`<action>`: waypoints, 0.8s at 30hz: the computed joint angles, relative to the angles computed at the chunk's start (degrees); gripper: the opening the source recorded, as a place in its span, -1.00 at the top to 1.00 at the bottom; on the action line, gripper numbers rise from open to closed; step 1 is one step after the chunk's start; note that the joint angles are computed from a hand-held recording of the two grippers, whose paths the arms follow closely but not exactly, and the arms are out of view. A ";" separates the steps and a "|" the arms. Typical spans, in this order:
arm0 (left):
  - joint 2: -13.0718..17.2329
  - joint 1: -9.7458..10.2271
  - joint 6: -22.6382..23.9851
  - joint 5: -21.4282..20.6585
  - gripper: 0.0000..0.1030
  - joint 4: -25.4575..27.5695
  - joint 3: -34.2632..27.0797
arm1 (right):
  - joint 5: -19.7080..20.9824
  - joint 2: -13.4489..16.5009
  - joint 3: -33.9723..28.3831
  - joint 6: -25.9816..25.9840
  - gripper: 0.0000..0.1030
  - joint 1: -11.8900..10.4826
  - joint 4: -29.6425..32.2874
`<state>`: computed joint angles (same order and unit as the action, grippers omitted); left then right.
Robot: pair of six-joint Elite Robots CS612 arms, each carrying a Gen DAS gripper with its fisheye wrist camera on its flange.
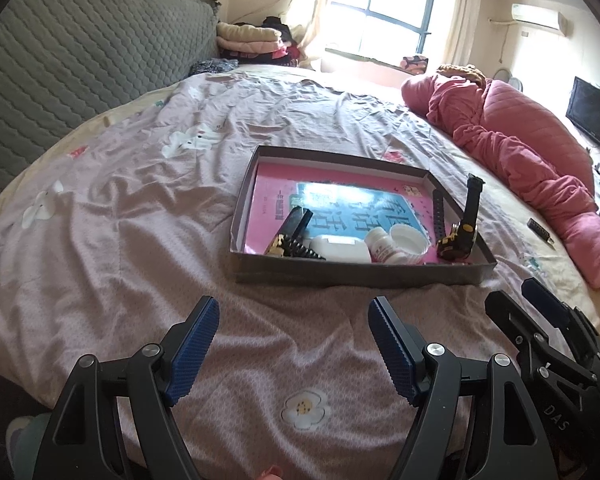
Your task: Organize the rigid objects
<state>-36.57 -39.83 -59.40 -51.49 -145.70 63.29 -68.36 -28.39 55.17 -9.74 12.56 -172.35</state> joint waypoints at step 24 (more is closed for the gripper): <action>0.57 -0.71 -1.35 -2.51 -0.52 1.50 0.51 | -3.99 -1.62 3.61 0.66 -0.31 0.81 1.27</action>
